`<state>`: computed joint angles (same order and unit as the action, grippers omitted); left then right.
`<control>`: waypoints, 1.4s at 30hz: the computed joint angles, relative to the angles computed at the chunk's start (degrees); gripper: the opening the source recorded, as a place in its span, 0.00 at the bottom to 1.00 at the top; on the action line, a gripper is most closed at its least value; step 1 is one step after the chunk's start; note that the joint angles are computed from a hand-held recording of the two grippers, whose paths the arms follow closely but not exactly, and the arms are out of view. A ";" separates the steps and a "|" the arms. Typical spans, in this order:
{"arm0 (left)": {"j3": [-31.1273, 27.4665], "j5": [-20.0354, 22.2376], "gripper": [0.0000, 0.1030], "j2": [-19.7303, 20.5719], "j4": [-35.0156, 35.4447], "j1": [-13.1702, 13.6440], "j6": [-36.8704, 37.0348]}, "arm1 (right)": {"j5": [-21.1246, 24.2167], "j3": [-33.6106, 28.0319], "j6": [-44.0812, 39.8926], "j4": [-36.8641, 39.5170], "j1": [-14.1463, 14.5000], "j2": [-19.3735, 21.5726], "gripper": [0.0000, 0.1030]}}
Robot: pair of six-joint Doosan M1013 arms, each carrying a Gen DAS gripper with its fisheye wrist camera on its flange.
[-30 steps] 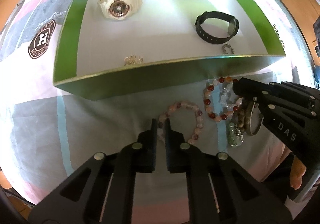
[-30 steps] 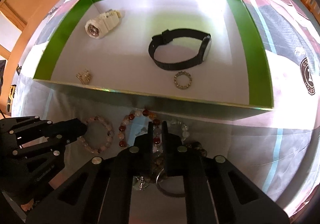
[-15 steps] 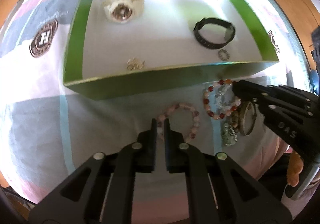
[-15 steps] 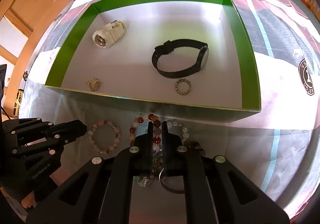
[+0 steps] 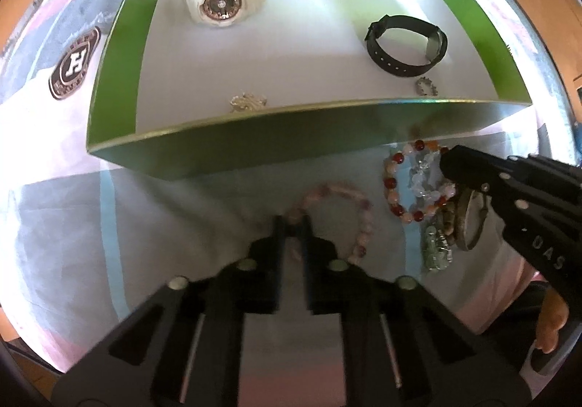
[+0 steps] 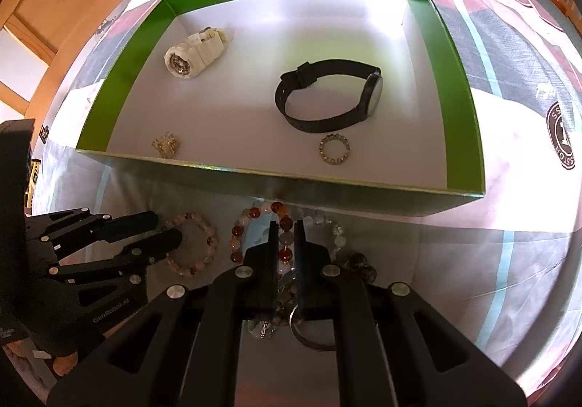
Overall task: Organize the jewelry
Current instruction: 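Grasp and lift the red bead bracelet with the right tool while the left tool grasps the pink bracelet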
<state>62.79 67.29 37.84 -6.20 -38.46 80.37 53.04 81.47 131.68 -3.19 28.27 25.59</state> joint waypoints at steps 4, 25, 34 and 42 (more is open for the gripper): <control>1.25 -3.67 0.07 -1.64 -1.58 0.58 1.13 | -0.42 0.09 -0.41 0.10 0.04 -0.03 0.08; 6.43 -15.40 0.07 -7.04 -10.80 2.97 7.12 | -14.88 3.75 -5.53 0.62 1.18 -3.85 0.08; 11.07 -26.59 0.06 -10.86 -14.33 3.47 9.68 | -25.34 7.31 -8.77 5.03 0.80 -6.66 0.08; 10.53 -27.44 0.06 -10.88 -13.64 4.13 7.11 | -33.91 10.67 4.23 -3.71 0.11 -8.95 0.08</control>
<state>73.32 39.86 26.96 -19.83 -34.33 87.48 19.14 92.14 135.91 -6.90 28.39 16.64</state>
